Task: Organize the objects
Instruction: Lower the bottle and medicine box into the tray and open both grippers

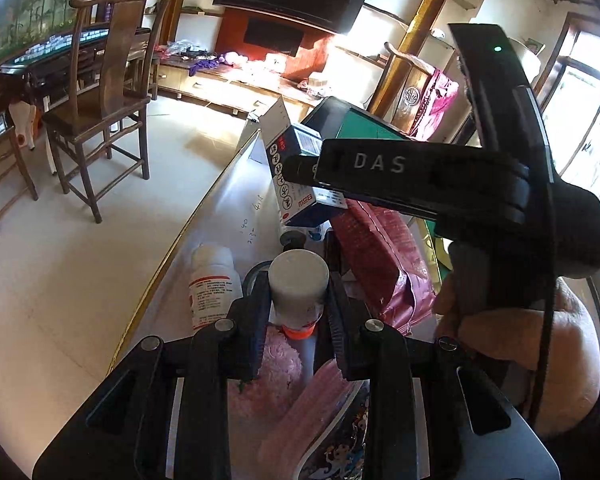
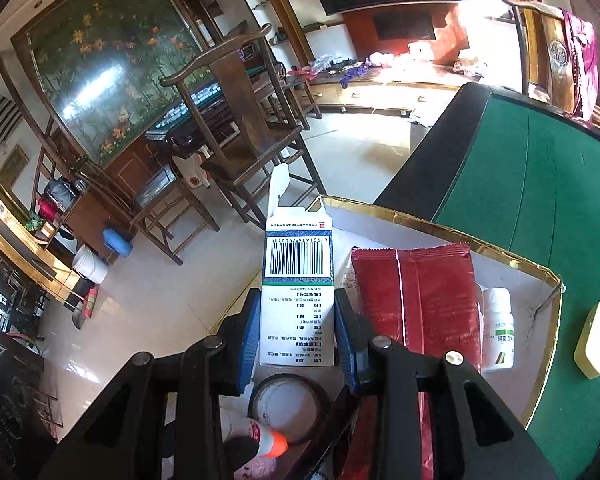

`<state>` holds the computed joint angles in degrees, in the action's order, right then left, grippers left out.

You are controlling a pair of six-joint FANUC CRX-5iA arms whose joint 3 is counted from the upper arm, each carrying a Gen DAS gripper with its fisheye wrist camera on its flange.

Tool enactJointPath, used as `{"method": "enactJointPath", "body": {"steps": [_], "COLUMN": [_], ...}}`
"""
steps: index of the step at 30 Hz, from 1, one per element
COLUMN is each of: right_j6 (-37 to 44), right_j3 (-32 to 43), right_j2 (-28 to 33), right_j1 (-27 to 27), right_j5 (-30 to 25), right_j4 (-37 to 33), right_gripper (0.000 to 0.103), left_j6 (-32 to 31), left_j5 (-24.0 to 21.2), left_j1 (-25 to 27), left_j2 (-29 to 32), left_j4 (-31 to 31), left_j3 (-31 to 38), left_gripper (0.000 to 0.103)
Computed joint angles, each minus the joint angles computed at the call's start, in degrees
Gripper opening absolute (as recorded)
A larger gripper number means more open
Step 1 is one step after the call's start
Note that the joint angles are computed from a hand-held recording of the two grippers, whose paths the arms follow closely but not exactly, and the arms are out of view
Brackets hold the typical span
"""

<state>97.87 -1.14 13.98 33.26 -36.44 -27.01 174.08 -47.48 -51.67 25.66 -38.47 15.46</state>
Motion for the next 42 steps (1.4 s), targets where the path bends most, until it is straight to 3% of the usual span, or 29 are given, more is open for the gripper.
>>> {"method": "enactJointPath", "body": {"steps": [11, 23, 25, 27, 30, 34, 38, 42], "right_j6": [-1.30, 2.04, 2.43, 4.45, 6.75, 13.35, 24.99, 36.63], "right_j3": [2.62, 4.57, 4.29, 4.11, 2.64, -0.38, -7.08, -16.35], "right_j2": [3.51, 4.08, 3.48, 2.67, 0.35, -4.22, -10.88, -18.31], "right_j1": [0.03, -1.47, -2.16, -3.40, -4.56, -8.62, -15.21, -25.34], "right_j5": [-1.87, -4.85, -5.06, -5.34, -4.53, -5.90, -11.11, -19.12], "right_j4": [1.26, -2.19, -3.51, -6.25, -8.98, -17.45, -27.13, -33.00], "right_gripper": [0.034, 0.035, 0.036, 0.038, 0.039, 0.039, 0.040, 0.040], "left_j6": [0.69, 2.29, 3.26, 6.87, 9.44, 12.20, 15.58, 17.12], "left_j5": [2.72, 10.98, 13.28, 13.89, 13.39, 11.80, 8.96, 6.36], "left_j1": [1.56, 5.05, 5.54, 4.91, 3.73, 1.18, -3.48, -8.80], "left_j2": [0.33, -1.17, -1.71, -2.40, -3.55, -5.49, -6.54, -4.76], "left_j4": [0.50, 4.98, 5.69, 3.22, 0.91, -2.43, -7.51, -11.16], "left_j3": [-0.34, -5.11, -6.42, -6.90, -7.03, -7.39, -6.82, -3.88], "left_gripper": [0.027, 0.027, 0.043, 0.051, 0.051, 0.051, 0.051, 0.057]}}
